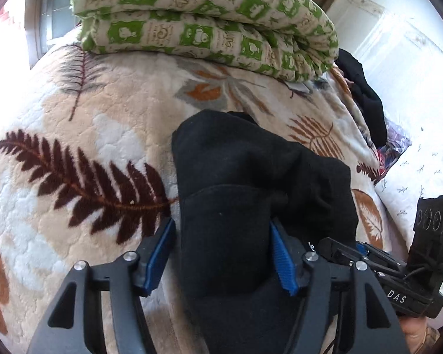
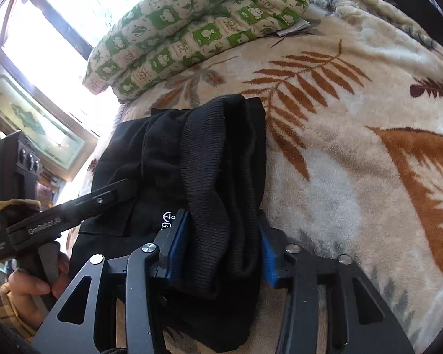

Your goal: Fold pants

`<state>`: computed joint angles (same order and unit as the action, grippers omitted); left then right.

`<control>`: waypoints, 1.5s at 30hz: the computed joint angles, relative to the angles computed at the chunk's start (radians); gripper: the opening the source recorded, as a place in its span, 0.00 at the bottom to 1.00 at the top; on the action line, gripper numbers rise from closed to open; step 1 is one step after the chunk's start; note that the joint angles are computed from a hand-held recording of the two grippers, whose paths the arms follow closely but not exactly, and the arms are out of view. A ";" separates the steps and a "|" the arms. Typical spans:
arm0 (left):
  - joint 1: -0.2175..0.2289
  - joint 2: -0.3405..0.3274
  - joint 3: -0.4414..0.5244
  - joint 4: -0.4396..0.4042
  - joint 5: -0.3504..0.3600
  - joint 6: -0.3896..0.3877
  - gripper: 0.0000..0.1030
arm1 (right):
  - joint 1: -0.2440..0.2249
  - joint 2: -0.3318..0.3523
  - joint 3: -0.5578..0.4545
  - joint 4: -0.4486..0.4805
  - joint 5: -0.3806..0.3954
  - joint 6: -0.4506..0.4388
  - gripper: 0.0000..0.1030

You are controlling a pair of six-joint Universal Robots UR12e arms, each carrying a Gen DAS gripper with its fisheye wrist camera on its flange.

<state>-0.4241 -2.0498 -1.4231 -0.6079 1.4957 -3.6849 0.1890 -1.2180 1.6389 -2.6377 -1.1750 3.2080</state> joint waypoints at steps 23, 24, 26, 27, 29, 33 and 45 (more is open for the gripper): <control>-0.113 0.184 -0.126 -0.049 0.271 0.016 0.85 | 0.075 -0.254 0.219 -0.116 -0.239 -0.039 0.84; -0.121 0.187 -0.128 -0.049 0.284 0.020 0.86 | 0.076 -0.267 0.231 -0.124 -0.243 -0.035 0.85; -0.134 0.194 -0.129 -0.053 0.307 0.024 0.91 | 0.079 -0.286 0.248 -0.133 -0.262 -0.032 0.90; -0.139 0.196 -0.131 -0.049 0.316 0.026 0.92 | 0.080 -0.295 0.256 -0.139 -0.272 -0.032 0.92; -0.150 0.203 -0.135 -0.042 0.340 0.024 0.94 | 0.085 -0.311 0.266 -0.144 -0.304 -0.035 0.93; -0.166 0.215 -0.150 -0.017 0.380 0.010 0.99 | 0.094 -0.337 0.282 -0.155 -0.365 -0.047 0.95; -0.216 0.246 -0.171 -0.027 0.427 0.013 1.00 | 0.100 -0.404 0.348 -0.155 -0.423 -0.070 0.98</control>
